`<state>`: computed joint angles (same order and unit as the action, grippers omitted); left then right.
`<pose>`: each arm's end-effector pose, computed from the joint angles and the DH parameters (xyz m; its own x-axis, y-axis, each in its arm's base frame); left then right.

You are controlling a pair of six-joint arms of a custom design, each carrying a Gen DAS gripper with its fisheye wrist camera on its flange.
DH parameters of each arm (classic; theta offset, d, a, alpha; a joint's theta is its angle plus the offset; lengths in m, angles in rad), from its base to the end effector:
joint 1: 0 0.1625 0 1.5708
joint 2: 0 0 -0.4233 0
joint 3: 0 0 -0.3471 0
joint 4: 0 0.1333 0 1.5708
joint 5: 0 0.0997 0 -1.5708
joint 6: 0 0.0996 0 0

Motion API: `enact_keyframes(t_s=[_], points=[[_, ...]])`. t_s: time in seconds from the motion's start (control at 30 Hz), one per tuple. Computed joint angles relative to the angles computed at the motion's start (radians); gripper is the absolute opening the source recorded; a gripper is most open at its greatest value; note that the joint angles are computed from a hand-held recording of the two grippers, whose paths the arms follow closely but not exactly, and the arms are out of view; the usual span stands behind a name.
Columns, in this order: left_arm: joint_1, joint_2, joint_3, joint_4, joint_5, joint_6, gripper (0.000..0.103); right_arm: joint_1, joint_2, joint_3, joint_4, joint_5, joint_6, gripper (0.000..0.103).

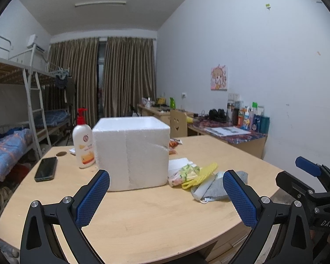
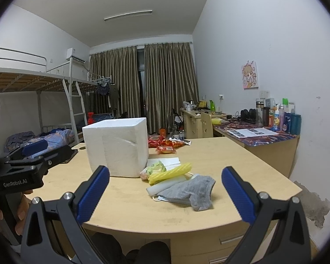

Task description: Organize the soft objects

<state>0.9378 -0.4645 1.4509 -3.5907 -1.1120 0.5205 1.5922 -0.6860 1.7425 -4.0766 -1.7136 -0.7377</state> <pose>-0.2697 -0.6675 0.1026 -0.6718 0.3992 -0.6239 0.7341 0.2468 -0.6326 0.1321 -0.6055 0.2155 -0.7328 0.0073 0.6804 -0.6695 0.1704 -0.7230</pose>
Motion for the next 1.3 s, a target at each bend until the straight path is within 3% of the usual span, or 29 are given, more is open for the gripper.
enact_keyframes(t_s=[0.33,0.63,0.93,1.3], points=[[0.026,0.056,-0.132,0.161,-0.035,-0.012,0.103,-0.018,0.014,-0.07,0.096,-0.038,0.001,0.103],[0.044,0.123,-0.284,0.342,-0.079,-0.01,0.103,-0.049,0.002,-0.122,0.195,-0.055,0.054,0.103],[0.061,0.214,-0.499,0.591,-0.155,0.008,0.103,-0.07,0.011,-0.175,0.256,-0.087,0.063,0.103],[0.062,0.328,-0.754,0.876,-0.153,0.026,0.103,-0.1,0.016,-0.237,0.349,-0.09,0.088,0.103]])
